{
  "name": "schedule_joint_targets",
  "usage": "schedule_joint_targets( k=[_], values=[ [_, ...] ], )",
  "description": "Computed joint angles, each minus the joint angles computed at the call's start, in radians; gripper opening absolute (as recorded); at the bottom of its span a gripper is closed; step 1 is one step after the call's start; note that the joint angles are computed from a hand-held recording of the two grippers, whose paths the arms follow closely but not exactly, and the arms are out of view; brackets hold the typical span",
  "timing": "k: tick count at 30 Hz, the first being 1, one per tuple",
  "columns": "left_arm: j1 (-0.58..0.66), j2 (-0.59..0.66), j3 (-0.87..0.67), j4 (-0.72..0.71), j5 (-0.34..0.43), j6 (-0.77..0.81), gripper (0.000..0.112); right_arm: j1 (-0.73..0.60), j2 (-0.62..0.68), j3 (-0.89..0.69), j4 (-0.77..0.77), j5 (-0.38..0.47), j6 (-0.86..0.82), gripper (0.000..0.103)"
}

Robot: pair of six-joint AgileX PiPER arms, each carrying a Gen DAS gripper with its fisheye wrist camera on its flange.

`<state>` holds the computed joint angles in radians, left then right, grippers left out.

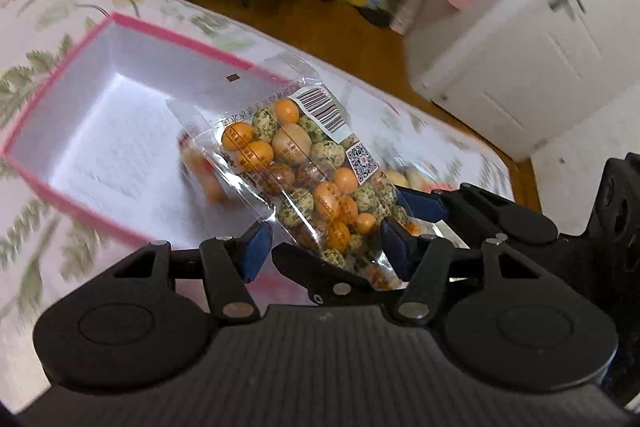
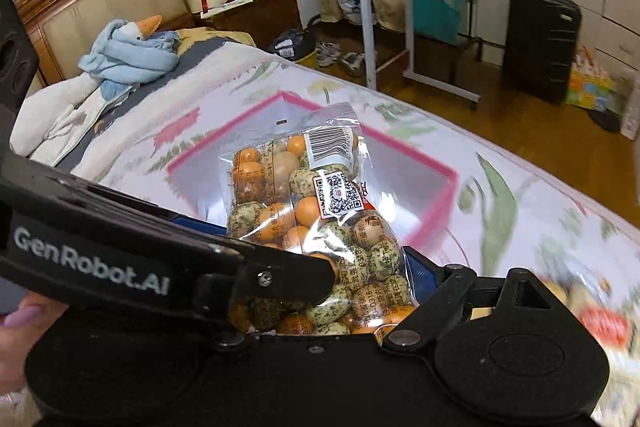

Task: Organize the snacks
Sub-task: 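Carry the second peanut bag with the left tool into the pink box and release, then lower the left tool onto a white cake bar and grasp it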

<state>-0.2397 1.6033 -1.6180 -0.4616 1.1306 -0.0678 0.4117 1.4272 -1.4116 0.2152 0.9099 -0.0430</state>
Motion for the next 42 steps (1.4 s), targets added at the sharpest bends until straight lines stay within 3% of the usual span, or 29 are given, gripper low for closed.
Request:
schedule_joint_targets(
  k=[4, 8, 15, 20, 25, 34, 39, 42],
  values=[
    [0.071, 0.149, -0.105, -0.026, 0.019, 0.035, 0.059, -0.008, 0.177, -0.137, 0.023, 0.014, -0.023, 0.09],
    [0.089, 0.282, -0.188, 0.001, 0.033, 0.013, 0.059, -0.003, 0.283, -0.17, 0.043, 0.001, -0.016, 0.09],
    [0.088, 0.333, -0.16, 0.1, -0.006, -0.02, 0.063, 0.021, 0.408, -0.211, 0.084, -0.034, 0.022, 0.091],
    [0.098, 0.366, -0.173, 0.119, 0.023, -0.005, 0.066, 0.059, 0.479, -0.303, -0.013, 0.071, 0.065, 0.092],
    [0.074, 0.254, -0.068, 0.172, -0.085, 0.024, 0.072, 0.118, 0.374, -0.23, -0.129, 0.036, 0.058, 0.095],
    [0.078, 0.058, -0.013, 0.113, -0.024, 0.122, 0.072, 0.058, 0.052, -0.083, -0.124, 0.104, 0.039, 0.096],
    [-0.001, -0.035, -0.003, 0.145, 0.03, 0.15, 0.072, -0.021, -0.154, 0.059, -0.139, 0.115, 0.046, 0.096],
    [-0.078, -0.071, 0.002, 0.171, 0.047, 0.142, 0.072, -0.125, -0.288, 0.162, -0.06, 0.114, -0.006, 0.096]
  ],
)
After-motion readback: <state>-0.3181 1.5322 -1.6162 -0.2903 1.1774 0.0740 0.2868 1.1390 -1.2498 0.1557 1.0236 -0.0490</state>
